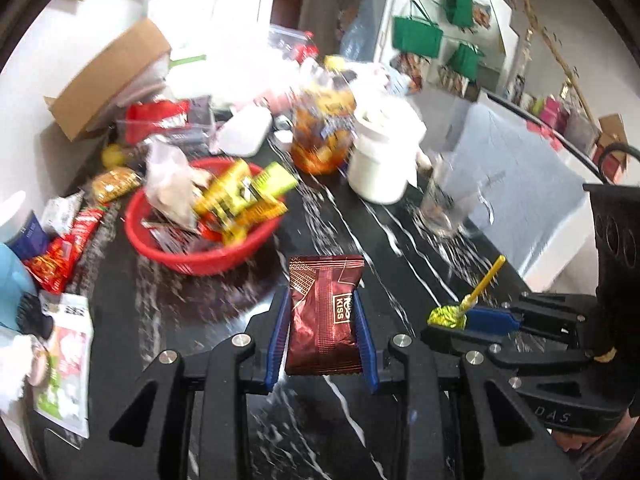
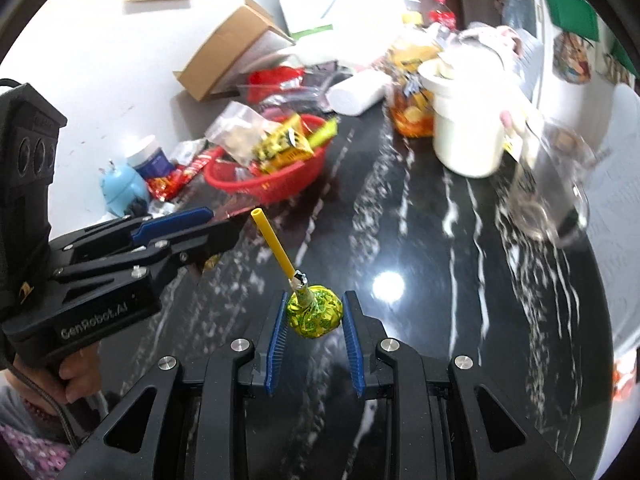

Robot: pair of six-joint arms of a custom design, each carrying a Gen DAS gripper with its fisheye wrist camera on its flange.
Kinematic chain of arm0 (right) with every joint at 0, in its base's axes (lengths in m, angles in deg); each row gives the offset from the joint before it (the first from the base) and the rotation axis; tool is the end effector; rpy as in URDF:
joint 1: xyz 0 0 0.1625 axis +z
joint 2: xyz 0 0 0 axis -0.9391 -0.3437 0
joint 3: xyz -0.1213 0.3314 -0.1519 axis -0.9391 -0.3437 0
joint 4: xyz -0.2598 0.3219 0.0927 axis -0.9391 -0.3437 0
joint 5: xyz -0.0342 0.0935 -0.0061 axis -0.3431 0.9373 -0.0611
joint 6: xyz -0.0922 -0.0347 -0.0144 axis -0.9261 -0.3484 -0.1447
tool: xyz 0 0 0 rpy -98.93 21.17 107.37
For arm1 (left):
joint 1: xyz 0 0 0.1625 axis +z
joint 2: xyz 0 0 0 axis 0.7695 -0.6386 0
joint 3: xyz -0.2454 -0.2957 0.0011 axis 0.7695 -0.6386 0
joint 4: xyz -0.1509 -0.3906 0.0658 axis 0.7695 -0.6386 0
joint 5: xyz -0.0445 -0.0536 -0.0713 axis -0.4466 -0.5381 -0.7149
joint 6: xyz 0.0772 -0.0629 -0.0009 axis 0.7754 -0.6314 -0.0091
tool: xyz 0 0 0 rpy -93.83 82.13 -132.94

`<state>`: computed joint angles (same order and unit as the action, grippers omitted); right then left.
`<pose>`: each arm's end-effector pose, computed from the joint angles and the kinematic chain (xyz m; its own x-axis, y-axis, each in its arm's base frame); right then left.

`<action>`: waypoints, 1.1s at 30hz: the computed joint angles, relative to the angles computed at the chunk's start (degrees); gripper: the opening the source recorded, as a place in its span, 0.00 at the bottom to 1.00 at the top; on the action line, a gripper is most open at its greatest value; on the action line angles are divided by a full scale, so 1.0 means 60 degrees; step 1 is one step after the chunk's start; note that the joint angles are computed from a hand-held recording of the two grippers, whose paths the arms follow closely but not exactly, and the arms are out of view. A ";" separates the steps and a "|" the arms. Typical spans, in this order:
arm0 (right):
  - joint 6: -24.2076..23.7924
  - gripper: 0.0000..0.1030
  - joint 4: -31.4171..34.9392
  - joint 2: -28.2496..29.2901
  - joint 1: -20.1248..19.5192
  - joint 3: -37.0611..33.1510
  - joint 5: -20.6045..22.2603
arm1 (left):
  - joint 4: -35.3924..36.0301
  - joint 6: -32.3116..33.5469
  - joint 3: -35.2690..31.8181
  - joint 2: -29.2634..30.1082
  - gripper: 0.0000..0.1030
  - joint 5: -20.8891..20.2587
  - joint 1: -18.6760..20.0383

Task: Organize snacks
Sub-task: 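Lift the chocolate pack and lollipop and carry both toward the red colander, then lower the chocolate pack and lollipop into the colander and open both grippers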

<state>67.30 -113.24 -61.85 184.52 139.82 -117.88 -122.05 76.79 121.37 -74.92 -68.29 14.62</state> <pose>0.3176 -0.5142 0.0225 -0.8301 -0.1183 0.5449 -0.4257 0.7656 -0.4822 -0.0812 -0.5724 0.2607 -0.7012 0.5252 -0.4822 0.7017 0.6283 -0.3360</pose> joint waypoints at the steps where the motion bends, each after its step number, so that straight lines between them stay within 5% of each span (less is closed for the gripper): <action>1: -0.0073 0.26 0.0018 0.0024 0.0009 -0.0070 0.0027 | -0.0112 0.0024 -0.0072 0.0000 0.30 -0.0007 0.0007; 18: -0.1641 0.26 0.0880 0.0870 0.0129 -0.2634 0.0601 | -0.1507 0.0332 -0.1477 0.0623 0.30 -0.0261 0.0059; 33: -0.2614 0.26 0.1750 0.1960 -0.0155 -0.5378 0.1004 | -0.1762 0.0563 -0.3648 0.2228 0.30 -0.0290 0.0238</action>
<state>51.62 -102.74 -50.09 183.59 107.55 -111.85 -132.62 80.17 99.48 -61.55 -70.03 16.05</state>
